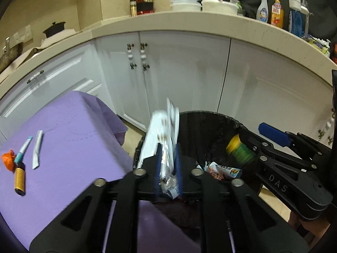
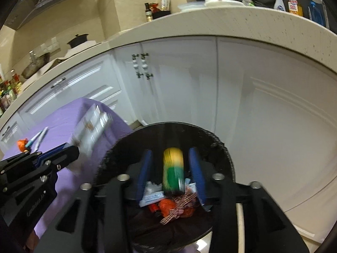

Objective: Collect trash
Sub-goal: 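Carry the green bottle and foil packet over the bin and release both, then grasp the amber bottle with the right tool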

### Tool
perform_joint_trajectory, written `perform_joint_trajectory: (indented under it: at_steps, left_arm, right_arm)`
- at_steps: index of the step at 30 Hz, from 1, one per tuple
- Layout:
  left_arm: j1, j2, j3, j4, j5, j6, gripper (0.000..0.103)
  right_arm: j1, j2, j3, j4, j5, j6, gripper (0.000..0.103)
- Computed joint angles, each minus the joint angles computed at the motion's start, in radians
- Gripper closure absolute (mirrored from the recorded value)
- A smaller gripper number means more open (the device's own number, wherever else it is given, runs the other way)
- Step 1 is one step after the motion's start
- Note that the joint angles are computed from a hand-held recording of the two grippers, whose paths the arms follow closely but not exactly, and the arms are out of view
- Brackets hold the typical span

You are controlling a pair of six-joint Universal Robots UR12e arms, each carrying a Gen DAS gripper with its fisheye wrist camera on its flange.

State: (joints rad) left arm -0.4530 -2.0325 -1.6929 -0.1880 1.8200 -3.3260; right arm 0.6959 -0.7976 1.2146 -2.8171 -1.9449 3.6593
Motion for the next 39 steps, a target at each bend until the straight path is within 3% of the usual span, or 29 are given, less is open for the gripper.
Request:
perform_joint_trajectory:
  at_steps: [2, 10, 19, 30, 39]
  left_arm:
    - [-0.002, -0.006, 0.005, -0.005, 0.008, -0.001, 0.065]
    - [0.004, 0.003, -0.004, -0.004, 0.013, -0.016, 0.062]
    - [0.024, 0.074, -0.093, 0.079, 0.065, -0.07, 0.05]
    - [0.086, 0.208, -0.26, 0.123, 0.228, -0.165, 0.044]
    - [0.168, 0.327, -0.4, 0.088, 0.332, -0.283, 0.043]
  right_arm:
    - [-0.003, -0.001, 0.004, 0.001, 0.0, 0.011, 0.062]
    - [-0.001, -0.009, 0.016, -0.014, -0.017, 0.017, 0.059]
    - [0.018, 0.008, -0.033, -0.029, -0.011, -0.016, 0.053]
    - [0.06, 0.101, -0.216, 0.011, 0.1, -0.099, 0.052]
    - [0.108, 0.229, -0.467, 0.117, 0.194, -0.19, 0.052]
